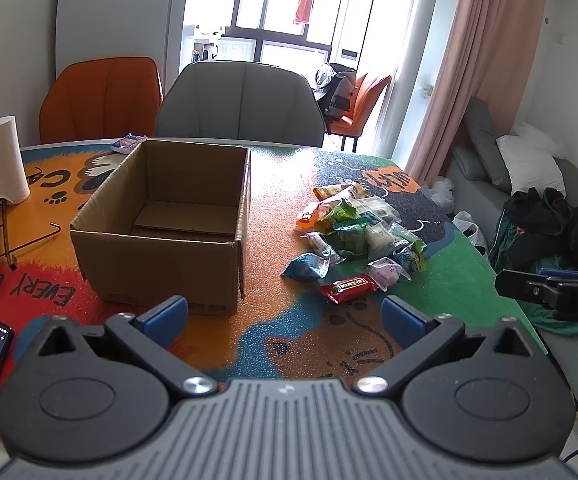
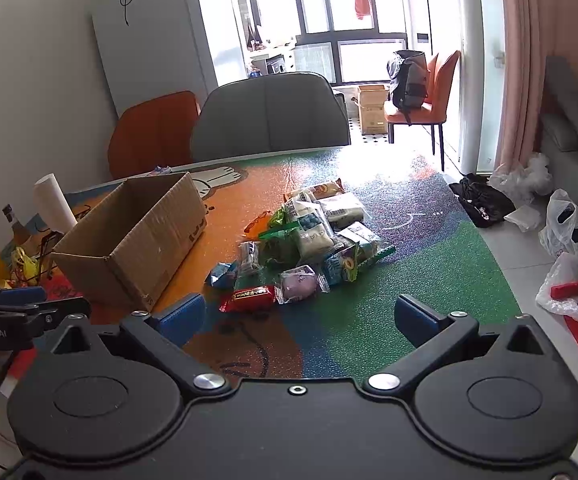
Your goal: Organize snacks
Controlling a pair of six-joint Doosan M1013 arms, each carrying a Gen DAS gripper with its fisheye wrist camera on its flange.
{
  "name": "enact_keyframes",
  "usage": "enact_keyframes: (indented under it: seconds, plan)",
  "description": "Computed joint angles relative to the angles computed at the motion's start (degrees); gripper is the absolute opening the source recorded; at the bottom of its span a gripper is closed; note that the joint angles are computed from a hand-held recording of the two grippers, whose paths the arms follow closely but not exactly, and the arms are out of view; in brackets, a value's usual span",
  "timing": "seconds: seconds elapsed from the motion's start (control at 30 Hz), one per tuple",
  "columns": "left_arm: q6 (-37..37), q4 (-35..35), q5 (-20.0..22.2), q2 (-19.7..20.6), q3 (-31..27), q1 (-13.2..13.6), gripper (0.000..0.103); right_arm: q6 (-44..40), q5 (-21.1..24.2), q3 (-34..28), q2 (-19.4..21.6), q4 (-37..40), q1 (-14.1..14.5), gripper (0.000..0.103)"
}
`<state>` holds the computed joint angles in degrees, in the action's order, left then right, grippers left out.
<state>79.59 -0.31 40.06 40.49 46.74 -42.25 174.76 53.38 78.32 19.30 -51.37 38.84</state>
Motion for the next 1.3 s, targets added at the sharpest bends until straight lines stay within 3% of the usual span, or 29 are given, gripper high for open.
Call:
enact_keyframes:
  seconds: [1.3]
  plan:
    - [0.63,-0.17,-0.52,-0.61,0.65,-0.02,0.103,-0.07,0.51,-0.13,-0.14,-1.23,0.4,0.103]
